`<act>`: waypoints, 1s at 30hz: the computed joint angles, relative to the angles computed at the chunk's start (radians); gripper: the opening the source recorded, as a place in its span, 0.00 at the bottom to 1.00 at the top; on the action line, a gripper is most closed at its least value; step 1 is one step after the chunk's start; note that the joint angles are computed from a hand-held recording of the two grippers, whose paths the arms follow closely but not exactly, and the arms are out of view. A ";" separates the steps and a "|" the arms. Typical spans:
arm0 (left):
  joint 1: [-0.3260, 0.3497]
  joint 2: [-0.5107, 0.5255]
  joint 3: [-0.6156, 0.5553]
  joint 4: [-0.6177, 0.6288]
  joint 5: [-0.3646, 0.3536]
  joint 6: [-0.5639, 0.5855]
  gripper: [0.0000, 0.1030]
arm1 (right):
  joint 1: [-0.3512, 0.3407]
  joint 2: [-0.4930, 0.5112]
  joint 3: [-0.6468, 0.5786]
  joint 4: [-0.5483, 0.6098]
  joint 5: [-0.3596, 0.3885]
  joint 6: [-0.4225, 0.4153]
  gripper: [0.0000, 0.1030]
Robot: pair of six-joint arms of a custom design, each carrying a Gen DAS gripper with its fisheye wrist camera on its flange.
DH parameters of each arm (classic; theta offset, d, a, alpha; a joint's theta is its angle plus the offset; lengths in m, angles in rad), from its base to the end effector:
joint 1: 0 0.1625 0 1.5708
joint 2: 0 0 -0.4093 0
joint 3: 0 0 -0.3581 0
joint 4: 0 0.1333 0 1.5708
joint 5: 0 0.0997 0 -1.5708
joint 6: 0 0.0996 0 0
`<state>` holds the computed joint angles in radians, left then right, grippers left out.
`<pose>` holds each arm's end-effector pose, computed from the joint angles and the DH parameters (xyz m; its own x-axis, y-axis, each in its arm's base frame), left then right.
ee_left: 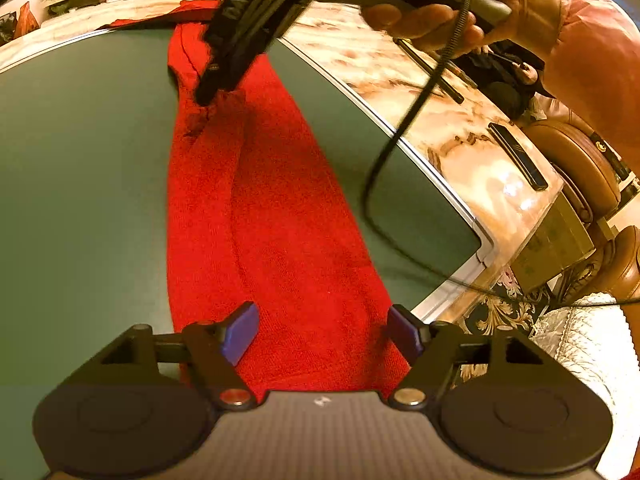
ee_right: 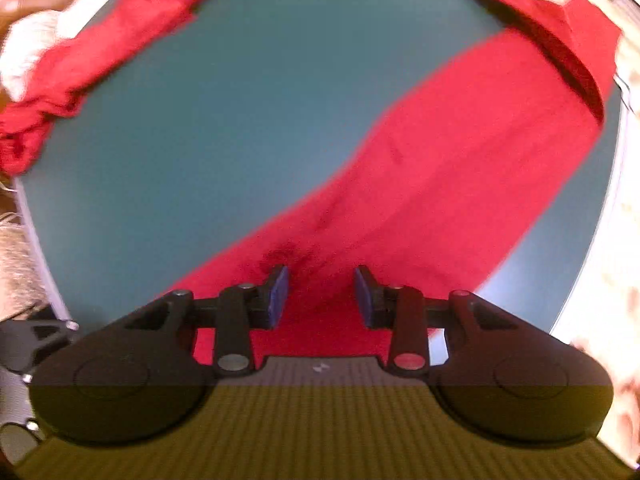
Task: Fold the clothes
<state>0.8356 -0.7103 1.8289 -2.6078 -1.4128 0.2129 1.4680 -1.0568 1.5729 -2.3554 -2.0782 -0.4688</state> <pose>-0.2639 -0.5139 0.0011 -0.5663 0.8129 -0.1360 0.8064 0.5806 0.1128 0.0196 -0.6373 0.2847 -0.8085 -0.2389 0.5378 -0.2986 0.9541 -0.0250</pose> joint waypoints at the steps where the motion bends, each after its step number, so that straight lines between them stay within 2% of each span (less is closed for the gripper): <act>1: 0.000 0.000 0.000 0.000 -0.001 0.000 0.74 | 0.004 0.003 0.000 -0.008 0.008 -0.011 0.41; 7: 0.003 0.001 -0.003 0.002 -0.005 0.001 0.74 | 0.026 0.055 -0.029 0.057 -0.041 -0.016 0.41; 10: 0.000 0.003 -0.002 0.000 -0.002 0.002 0.74 | 0.036 0.058 -0.022 0.053 -0.072 -0.056 0.40; 11: 0.000 0.004 -0.002 0.000 -0.001 0.002 0.74 | 0.040 0.059 -0.020 0.051 -0.082 -0.070 0.31; 14: 0.000 0.005 -0.002 -0.001 -0.003 0.002 0.75 | 0.055 0.060 -0.005 0.032 -0.118 -0.105 0.12; 17: 0.000 0.005 -0.002 -0.001 -0.003 0.004 0.75 | 0.072 0.062 0.019 -0.040 -0.136 -0.159 0.08; 20: -0.001 0.005 -0.002 0.000 -0.002 0.006 0.76 | 0.079 0.043 0.021 -0.077 -0.057 -0.187 0.08; 26: 0.000 0.003 -0.001 0.001 -0.003 0.008 0.77 | 0.075 0.094 -0.033 -0.093 0.030 -0.114 0.09; 27: 0.001 0.003 -0.001 0.001 -0.005 0.008 0.77 | 0.077 0.098 -0.033 -0.106 0.026 -0.106 0.09; 30: 0.003 0.003 -0.002 0.001 -0.009 0.008 0.77 | 0.077 0.083 0.003 -0.180 0.080 -0.127 0.17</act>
